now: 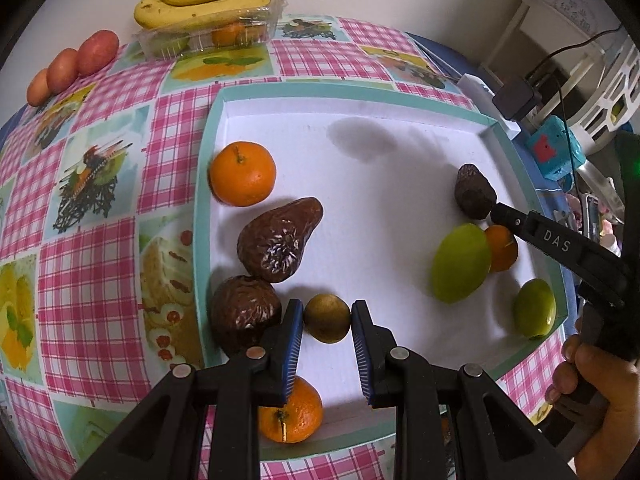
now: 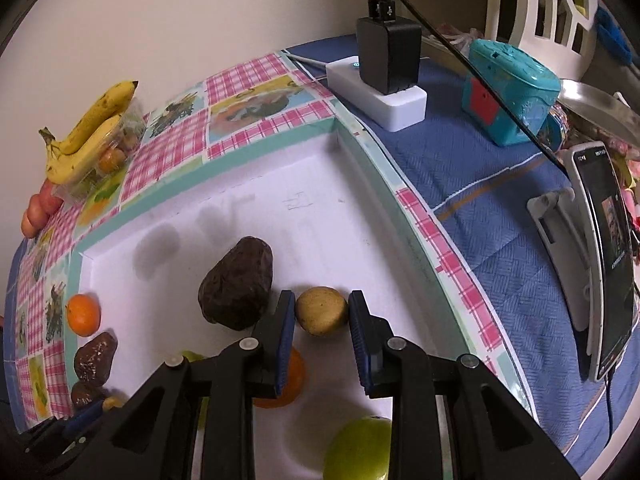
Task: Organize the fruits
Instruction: 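Carry both small round fruits over the white tray with both tools, then open the right tool to drop its fruit while the left tool releases its fruit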
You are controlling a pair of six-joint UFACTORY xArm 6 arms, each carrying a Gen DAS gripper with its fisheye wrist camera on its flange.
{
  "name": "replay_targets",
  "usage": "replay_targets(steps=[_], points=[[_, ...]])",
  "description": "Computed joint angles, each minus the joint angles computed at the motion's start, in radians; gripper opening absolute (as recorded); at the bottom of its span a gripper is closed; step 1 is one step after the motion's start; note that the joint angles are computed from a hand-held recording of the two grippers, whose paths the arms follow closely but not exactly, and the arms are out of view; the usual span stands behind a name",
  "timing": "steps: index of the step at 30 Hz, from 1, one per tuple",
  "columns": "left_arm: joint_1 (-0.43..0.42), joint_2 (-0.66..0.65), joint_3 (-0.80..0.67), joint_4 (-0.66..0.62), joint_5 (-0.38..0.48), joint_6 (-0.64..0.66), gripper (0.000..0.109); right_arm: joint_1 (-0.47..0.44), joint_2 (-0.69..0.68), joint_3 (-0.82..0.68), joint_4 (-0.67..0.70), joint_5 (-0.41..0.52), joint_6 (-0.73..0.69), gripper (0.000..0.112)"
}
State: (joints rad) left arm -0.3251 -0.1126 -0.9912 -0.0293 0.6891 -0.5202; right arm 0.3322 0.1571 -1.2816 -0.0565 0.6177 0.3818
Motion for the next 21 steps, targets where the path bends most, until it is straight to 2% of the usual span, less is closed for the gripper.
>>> replay_targets(steps=[10, 13, 16, 17, 18, 21], points=[[0.009, -0.054, 0.026, -0.031, 0.016, 0.023, 0.028, 0.008, 0.000, -0.008, -0.033, 0.017, 0.015, 0.030], [0.017, -0.093, 0.047, -0.026, 0.019, 0.015, 0.029, 0.013, -0.011, -0.004, -0.050, 0.018, 0.023, 0.047], [0.034, -0.140, 0.072, 0.021, 0.027, -0.019, 0.043, 0.018, -0.031, 0.009, -0.065, 0.013, 0.027, 0.049], [0.043, -0.156, 0.082, 0.035, 0.030, -0.033, 0.058, 0.020, -0.039, 0.014, -0.074, 0.011, 0.032, 0.049], [0.054, -0.172, 0.093, 0.048, 0.035, -0.049, 0.068, 0.024, -0.046, 0.016, -0.085, 0.013, 0.038, 0.049], [0.087, -0.217, 0.127, 0.099, 0.053, -0.103, 0.072, 0.038, -0.065, 0.022, -0.095, 0.024, 0.038, 0.058]])
